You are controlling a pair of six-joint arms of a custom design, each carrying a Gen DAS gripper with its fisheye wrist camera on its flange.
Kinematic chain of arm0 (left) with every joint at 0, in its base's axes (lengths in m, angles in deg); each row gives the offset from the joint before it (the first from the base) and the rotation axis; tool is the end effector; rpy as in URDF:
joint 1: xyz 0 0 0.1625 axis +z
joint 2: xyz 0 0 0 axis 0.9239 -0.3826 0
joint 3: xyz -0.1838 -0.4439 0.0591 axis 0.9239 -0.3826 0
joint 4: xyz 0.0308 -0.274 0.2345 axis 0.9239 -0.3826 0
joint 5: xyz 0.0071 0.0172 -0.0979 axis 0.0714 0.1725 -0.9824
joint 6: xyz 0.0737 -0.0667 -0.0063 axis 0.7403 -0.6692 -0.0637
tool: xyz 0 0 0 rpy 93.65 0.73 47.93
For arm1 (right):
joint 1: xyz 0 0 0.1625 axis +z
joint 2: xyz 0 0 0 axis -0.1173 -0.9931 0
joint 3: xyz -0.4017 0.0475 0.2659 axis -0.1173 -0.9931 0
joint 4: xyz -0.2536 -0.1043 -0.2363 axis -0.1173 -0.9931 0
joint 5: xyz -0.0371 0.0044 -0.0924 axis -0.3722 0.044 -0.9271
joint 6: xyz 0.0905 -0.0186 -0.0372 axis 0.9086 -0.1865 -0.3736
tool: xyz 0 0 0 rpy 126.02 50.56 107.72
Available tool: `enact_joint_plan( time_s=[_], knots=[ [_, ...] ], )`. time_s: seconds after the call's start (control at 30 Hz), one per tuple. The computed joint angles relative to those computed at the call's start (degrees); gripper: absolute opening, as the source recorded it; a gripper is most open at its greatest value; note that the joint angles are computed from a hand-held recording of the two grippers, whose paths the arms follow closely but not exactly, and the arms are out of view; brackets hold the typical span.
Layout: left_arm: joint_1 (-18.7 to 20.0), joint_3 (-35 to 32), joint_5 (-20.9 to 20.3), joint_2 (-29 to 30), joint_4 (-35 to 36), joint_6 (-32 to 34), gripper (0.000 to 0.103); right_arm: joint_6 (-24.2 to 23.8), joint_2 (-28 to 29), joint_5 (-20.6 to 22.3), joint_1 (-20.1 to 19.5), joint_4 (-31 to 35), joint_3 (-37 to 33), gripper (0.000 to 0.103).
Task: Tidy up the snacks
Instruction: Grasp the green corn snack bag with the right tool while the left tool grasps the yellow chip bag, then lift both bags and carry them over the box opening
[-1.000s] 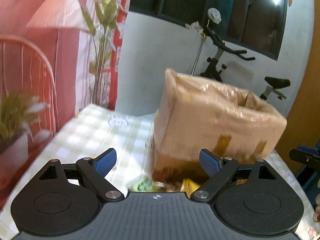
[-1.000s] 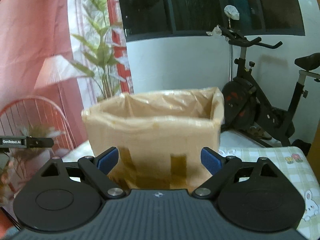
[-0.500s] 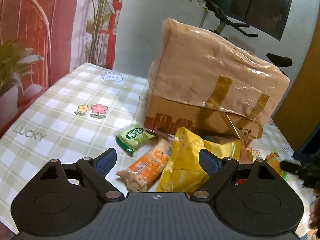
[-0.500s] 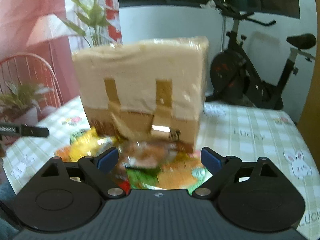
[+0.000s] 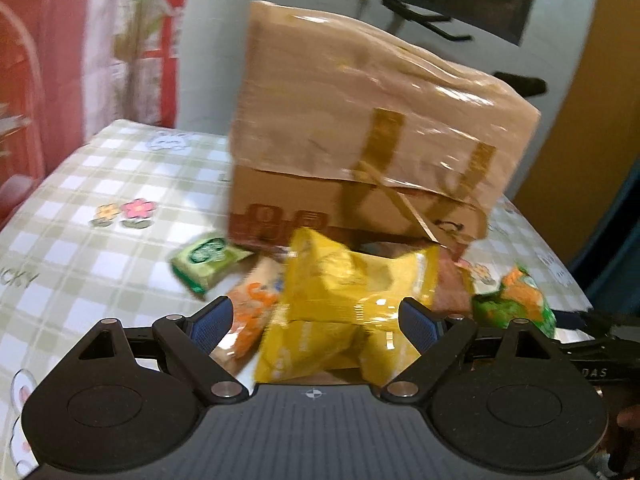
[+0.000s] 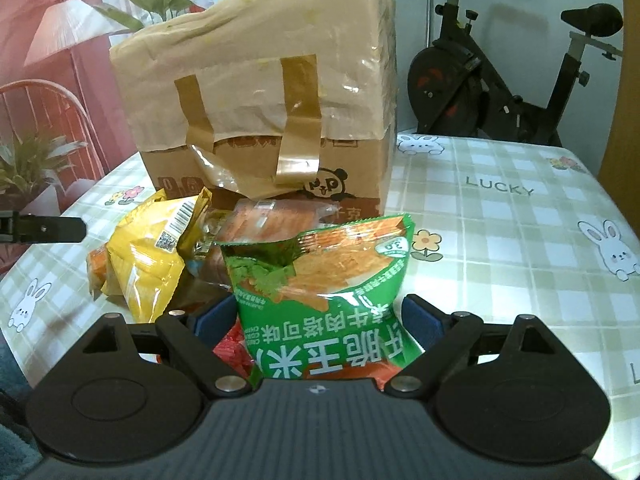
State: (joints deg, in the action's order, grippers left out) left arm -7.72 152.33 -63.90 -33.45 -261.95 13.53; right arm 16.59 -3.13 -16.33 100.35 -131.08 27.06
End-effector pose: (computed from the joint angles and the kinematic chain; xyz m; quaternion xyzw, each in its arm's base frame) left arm -0.1133 -0.6020 0.1680 0.1076 0.8632 -0.4094 0.2752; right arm 0.1537 -0.6430 0.1243 0.3003 -0.8884 0.2898 0.1911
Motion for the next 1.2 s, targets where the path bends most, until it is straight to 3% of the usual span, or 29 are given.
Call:
enact_joint_plan(
  time_s=[0.13, 0.57, 0.63, 0.8, 1.0, 1.2],
  knots=[
    [0.5, -1.3, -1.8, 1.2, -0.2, 3.3, 0.091, 0.1, 0.1, 0.2, 0.1, -0.2, 0.3, 0.091],
    [3.3, -6.4, -5.1, 3.5, 6.5, 3.6, 0.092, 0.9, 0.9, 0.4, -0.2, -2.1, 0.5, 0.091],
    [3.6, -6.3, -6.1, 3.4, 6.5, 2.8, 0.087, 1.0, 0.9, 0.7, -0.4, -2.4, 0.7, 0.090],
    [2.7, -4.2, -5.2, 3.4, 2.3, 3.7, 0.075, 0.9, 0.7, 1.1, -0.5, -3.2, 0.9, 0.081],
    [1.4, -0.7, -3.6, 2.6, -6.5, 4.7, 0.075, 0.4, 0.3, 3.6, -0.7, -6.1, 1.9, 0.077],
    [0.2, -0.4, -1.2, 2.5, -9.8, 6.0, 0.075, -0.6, 0.4, 5.3, -0.3, -10.2, 2.4, 0.077]
  ],
)
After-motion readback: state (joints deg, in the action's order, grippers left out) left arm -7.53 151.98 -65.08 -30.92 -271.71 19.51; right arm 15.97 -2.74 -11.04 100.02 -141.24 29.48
